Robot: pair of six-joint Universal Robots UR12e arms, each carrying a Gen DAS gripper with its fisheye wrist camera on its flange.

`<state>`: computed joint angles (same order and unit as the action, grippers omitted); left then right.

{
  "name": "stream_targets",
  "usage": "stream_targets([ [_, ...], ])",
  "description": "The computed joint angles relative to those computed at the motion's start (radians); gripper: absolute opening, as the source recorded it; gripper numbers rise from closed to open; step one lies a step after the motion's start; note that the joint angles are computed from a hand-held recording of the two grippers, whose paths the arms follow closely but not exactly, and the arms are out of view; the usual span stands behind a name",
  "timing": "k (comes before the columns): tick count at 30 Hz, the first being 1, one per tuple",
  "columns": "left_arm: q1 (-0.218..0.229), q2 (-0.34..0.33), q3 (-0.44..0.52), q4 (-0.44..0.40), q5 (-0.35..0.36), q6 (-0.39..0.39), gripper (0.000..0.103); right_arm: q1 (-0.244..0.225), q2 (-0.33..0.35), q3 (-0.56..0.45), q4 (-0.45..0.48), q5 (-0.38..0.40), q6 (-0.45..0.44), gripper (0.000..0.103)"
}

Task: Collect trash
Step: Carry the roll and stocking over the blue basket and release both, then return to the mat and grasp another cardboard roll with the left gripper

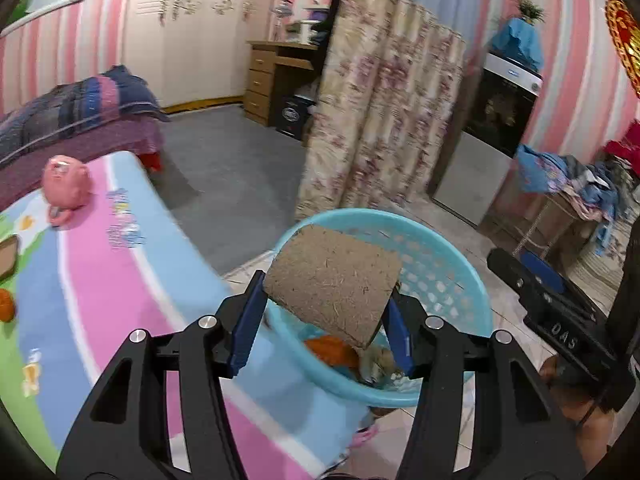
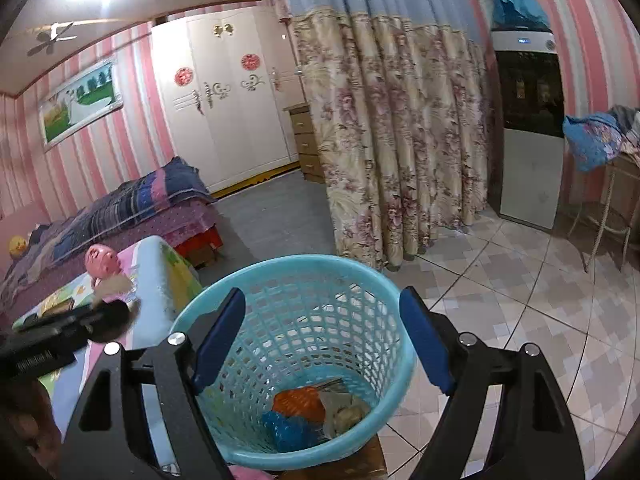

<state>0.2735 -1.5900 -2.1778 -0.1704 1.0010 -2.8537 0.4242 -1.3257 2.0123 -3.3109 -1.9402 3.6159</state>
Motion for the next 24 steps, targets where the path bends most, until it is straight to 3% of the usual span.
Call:
stream_targets([
  [1,-0.007,-0.005,0.004,-0.01,-0.005,0.009,0.054,-0.003,-0.002,0.003,-0.001,-0.003,0.005,0.078],
  [3,-0.016,-0.012,0.009,-0.034,-0.011,0.041,0.069,-0.006,-0.006,0.007,0.0,-0.003,0.007,0.078],
  [4,-0.02,-0.014,0.006,-0.019,0.003,0.041,0.088,-0.007,-0.006,0.008,0.0,-0.005,0.007,0.078],
  [5,-0.021,-0.014,-0.001,0.01,0.023,0.027,0.095,-0.009,-0.007,0.008,0.0,0.001,0.005,0.078],
  [6,-0.014,-0.014,-0.01,0.052,0.033,0.004,0.095,-0.009,-0.007,0.01,-0.003,0.0,0.004,0.078],
  [14,0.09,0.029,-0.034,0.078,0.045,-0.034,0.095,0.006,0.01,-0.006,0.009,0.034,0.004,0.078],
  [24,0.335,0.099,-0.093,0.164,0.133,-0.012,0.095,0.071,0.088,-0.148,0.031,0.197,-0.038,0.078],
])
